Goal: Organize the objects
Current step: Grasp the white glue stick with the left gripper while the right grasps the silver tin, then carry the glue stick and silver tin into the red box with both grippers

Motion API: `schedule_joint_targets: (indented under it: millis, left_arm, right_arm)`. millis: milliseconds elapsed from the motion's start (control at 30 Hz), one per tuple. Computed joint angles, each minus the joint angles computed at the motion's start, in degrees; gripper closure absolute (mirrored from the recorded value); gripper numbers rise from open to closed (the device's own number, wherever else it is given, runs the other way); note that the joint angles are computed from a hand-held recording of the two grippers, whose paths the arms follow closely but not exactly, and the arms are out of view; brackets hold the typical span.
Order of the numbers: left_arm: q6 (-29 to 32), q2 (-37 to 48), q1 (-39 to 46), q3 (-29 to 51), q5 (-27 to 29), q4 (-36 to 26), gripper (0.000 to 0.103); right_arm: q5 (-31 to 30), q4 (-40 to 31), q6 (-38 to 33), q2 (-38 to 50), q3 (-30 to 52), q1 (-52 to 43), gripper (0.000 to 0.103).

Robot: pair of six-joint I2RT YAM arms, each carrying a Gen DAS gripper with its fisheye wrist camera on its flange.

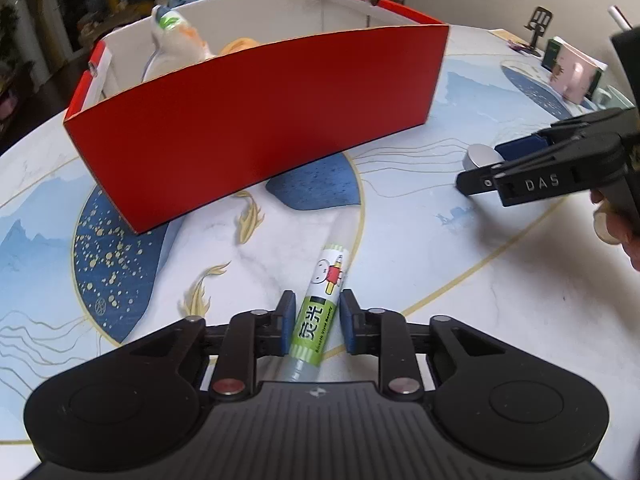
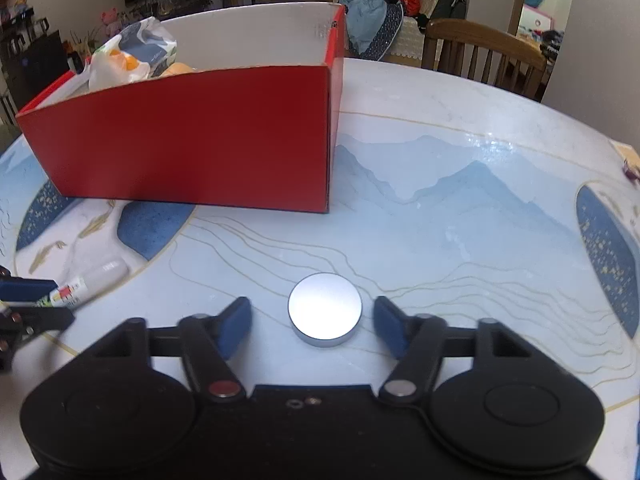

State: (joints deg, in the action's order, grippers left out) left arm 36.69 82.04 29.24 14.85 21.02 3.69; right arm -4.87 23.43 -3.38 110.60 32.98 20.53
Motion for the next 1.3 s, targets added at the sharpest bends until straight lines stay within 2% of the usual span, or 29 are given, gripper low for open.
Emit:
schedule_joint_targets:
  millis: [100,133,467,800,1067,1300]
  left_arm:
    - [-1.8,0.4,0.2,1.3,-0.3,-1.9,0.087]
    - [-2.4,0.6,0.4,1.9,-0.2,-2.6,0.087]
    - [-6.5,0.1,3.1,5.3,1.3,-8.7,0.087]
    - [-8.3,-6.7,4.0,6.4,3.7,-16.9,0.087]
    - [-8.9,-12.5,5.3,7.8,5.8,-24.3,0.087]
    - [-10.3,-19.5,6.0,10.3,10.2,-31.7,0.087]
  right_arm:
    - [0.5,0.0,-0.5,-0.4,-0.2,0.3,0.063]
    - [0.7,-0.2,-0.6,-0.6,-0.2,0.4,0.065]
    - [-0.7,-2.0,-0.1,-5.9,-2.9,0.4,0.065]
    - [-3.0,-7.2,1.1,-14.4,-5.0,2.5,0.065]
    - [-2.6,-13.3,2.3,-21.9,-5.1,5.6,0.065]
    - [-4.1,-19.0,2.5,-28.8,-3.8,6.4,0.065]
